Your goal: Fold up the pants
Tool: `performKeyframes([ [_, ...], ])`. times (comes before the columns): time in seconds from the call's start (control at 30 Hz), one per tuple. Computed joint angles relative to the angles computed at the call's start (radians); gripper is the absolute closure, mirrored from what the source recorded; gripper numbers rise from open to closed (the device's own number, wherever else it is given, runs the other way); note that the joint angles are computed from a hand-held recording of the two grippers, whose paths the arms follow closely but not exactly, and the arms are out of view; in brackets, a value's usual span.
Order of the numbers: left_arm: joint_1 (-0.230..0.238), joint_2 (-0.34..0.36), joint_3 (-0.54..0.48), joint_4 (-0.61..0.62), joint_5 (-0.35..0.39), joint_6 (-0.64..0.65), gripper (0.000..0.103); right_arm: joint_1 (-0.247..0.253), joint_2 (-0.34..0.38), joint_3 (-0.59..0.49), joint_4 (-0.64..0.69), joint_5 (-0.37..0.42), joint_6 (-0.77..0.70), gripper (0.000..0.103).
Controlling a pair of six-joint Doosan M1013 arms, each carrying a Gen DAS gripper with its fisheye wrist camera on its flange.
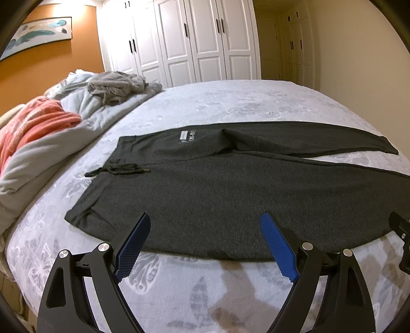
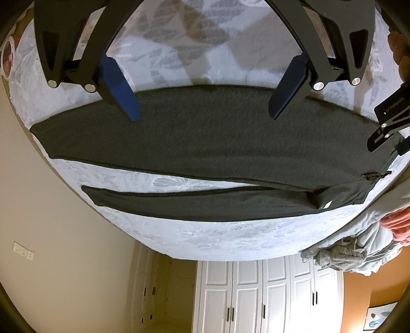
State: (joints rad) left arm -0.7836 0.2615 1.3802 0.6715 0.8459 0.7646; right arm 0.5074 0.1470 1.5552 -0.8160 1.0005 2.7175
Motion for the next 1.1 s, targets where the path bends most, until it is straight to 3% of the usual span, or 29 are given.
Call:
performKeyframes([
  [0.17,0.101,0.006,-0.057,-0.381,-0.038,0.250,0.016,-0.099,-0.029,-0.019,0.252,-0.061,-0.215,0.005],
  [0.33,0.212,0.076,-0.200,-0.527,-0.007,0.334,0.015,-0.251,-0.030,-0.063,0.261,-0.025,-0.308,0.005],
  [0.43,0.270,0.167,-0.350,-0.449,0.068,0.253,0.015,-0.370,0.012,-0.106,0.242,0.002,-0.324,0.005],
  [0.5,0.299,0.256,-0.487,-0.387,0.194,0.202,0.015,-0.440,0.052,-0.141,0.244,0.017,-0.338,0.005],
  [0.57,0.314,0.304,-0.550,-0.318,0.219,0.122,0.015,-0.516,0.106,-0.188,0.296,0.040,-0.368,0.005],
  [0.7,0.322,0.348,-0.591,-0.298,0.203,0.111,0.015,-0.597,0.189,-0.247,0.327,0.060,-0.351,0.005],
  [0.77,0.308,0.387,-0.629,-0.295,0.275,0.151,0.015,-0.622,0.217,-0.265,0.354,0.057,-0.354,0.005],
  [0.8,0.307,0.395,-0.636,-0.301,0.272,0.157,0.015,-0.636,0.219,-0.259,0.393,0.015,-0.360,0.005],
  [0.83,0.304,0.407,-0.647,-0.306,0.285,0.172,0.015,-0.641,0.218,-0.253,0.399,-0.026,-0.354,0.008],
  [0.87,0.302,0.418,-0.659,-0.316,0.291,0.183,0.015,-0.650,0.213,-0.248,0.426,-0.070,-0.386,0.051],
  [0.9,0.302,0.428,-0.673,-0.323,0.297,0.189,0.015,-0.656,0.216,-0.256,0.453,-0.092,-0.426,0.082],
  [0.93,0.303,0.437,-0.687,-0.329,0.303,0.190,0.015,-0.658,0.219,-0.271,0.467,-0.096,-0.441,0.096],
  [1.0,0.307,0.455,-0.715,-0.329,0.310,0.180,0.015,-0.651,0.221,-0.283,0.383,-0.084,-0.427,0.096],
  [1.1,0.322,0.488,-0.769,-0.330,0.326,0.171,0.015,-0.657,0.249,-0.304,0.402,-0.027,-0.440,0.094],
])
